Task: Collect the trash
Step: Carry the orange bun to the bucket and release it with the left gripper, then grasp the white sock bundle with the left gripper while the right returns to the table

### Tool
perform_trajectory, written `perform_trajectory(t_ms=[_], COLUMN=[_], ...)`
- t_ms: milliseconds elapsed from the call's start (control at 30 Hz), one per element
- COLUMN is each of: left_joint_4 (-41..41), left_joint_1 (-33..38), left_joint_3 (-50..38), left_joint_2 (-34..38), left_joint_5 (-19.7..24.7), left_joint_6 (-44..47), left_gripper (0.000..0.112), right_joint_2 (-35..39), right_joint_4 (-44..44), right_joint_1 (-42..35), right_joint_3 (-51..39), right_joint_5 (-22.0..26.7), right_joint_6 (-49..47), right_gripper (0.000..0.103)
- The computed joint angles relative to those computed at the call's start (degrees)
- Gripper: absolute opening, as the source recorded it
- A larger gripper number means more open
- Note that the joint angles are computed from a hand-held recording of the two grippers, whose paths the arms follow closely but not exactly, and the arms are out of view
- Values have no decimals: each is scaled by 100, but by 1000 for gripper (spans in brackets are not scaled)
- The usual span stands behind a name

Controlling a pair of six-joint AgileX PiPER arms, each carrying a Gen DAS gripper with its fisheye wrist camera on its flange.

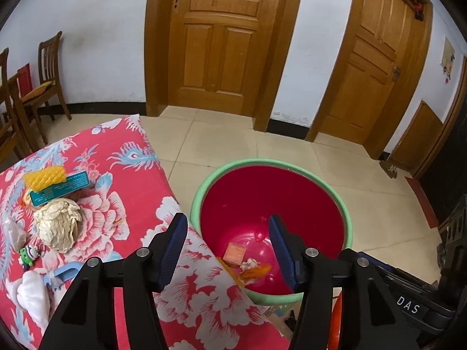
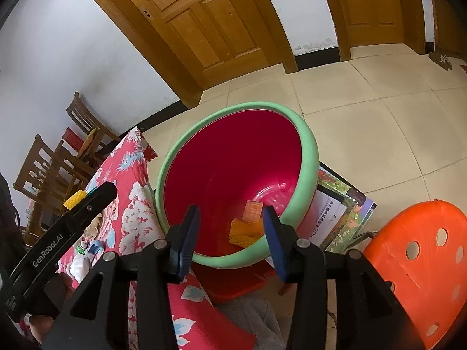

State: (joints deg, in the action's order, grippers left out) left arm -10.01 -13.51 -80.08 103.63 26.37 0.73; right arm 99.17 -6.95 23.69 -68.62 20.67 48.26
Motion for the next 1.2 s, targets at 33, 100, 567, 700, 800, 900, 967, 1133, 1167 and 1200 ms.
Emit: perform_trajectory(t_ms=[33,100,567,700,800,900,967,1133,1167,1200], left_joint_4=[-7,7,540,714,847,1036,1123,1037,1076,1153], left_joint_1=[13,40,417,623,819,1030,1172,1584,1662,1718], left_joint_3=[19,61,687,915,1118,1270,1340,1536,1579,1605], left_joint_2=[-20,-64,-724,-966,-1146,-1277,-1335,-1452,-1473,-1481], left_joint_5=[3,-1,37,42,6,8,45,81,90,98], left_joint_6=[-5,-19,-598,-764,-926,-1129,-1229,-1188,-1245,-1359], left_gripper=[59,59,59,60,64,65,65,65,65,65], right_joint_2=[3,-8,-49,-30,-5,25,54,115,128,144], right_joint_4=[3,-37,-284,-362,-318,-343,-331,-352,-353,-358], right_joint_1=[5,41,377,518,585,682,748,897,918,938], right_joint_3=[-9,-24,-230,-316,-375,-446,-511,-627,-651,-684], right_joint_5=[1,18,163,210,226,258,289,323,331,347], right_joint_6=[-5,45,249,308,237,256,236,231,223,224], right_gripper=[47,47,56,56,56,57,57,57,57,57])
